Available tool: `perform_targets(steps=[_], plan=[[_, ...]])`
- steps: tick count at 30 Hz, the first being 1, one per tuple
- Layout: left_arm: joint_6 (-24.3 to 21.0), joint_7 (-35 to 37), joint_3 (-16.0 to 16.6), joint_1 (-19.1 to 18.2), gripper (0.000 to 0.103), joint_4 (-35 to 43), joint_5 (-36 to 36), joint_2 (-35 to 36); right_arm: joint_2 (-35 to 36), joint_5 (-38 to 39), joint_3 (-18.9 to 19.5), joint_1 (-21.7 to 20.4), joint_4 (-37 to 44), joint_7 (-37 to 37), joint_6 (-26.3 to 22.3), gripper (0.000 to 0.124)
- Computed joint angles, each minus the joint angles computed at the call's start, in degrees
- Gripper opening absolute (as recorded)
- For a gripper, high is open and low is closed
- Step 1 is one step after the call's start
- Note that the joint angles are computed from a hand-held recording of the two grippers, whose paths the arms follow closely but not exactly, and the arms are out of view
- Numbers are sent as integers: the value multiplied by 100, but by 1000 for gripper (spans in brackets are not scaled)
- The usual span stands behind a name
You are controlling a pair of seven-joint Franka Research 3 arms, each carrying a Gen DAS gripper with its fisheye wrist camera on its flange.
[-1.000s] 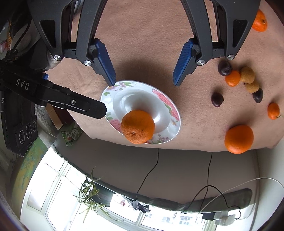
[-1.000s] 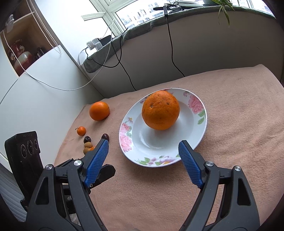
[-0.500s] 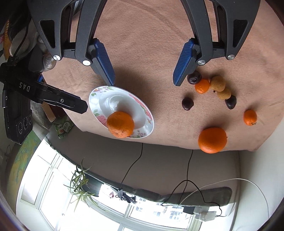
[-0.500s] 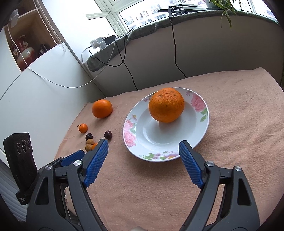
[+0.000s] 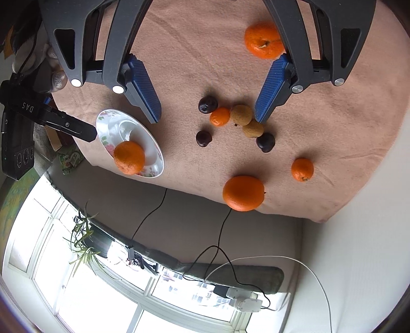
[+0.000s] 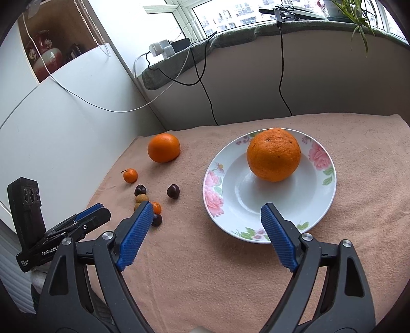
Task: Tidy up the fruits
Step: 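Move the right gripper toward the other large orange on the blanket, then close the right gripper around the second large orange and lift it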
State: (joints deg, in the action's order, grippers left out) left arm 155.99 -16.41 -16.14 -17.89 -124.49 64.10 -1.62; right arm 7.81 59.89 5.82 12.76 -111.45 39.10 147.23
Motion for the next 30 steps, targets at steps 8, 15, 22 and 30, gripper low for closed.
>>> perform_targets(steps=[8,15,22,30], plan=[[-127,499,90,185,81,-49,-224,-98,377,-433,114,122,550,368,45,89],[-109,1005,193,324,81,136,-276,24,863,-770,303,193,1288,557,-67,98],[294,1383,373,465,81,338,-441,321,1705,-1392,403,287,2436,1281,-542,98],[811,2233,595,554,81,591,-1111,784,2857,-2111,492,392,4072,2382,-1336,98]])
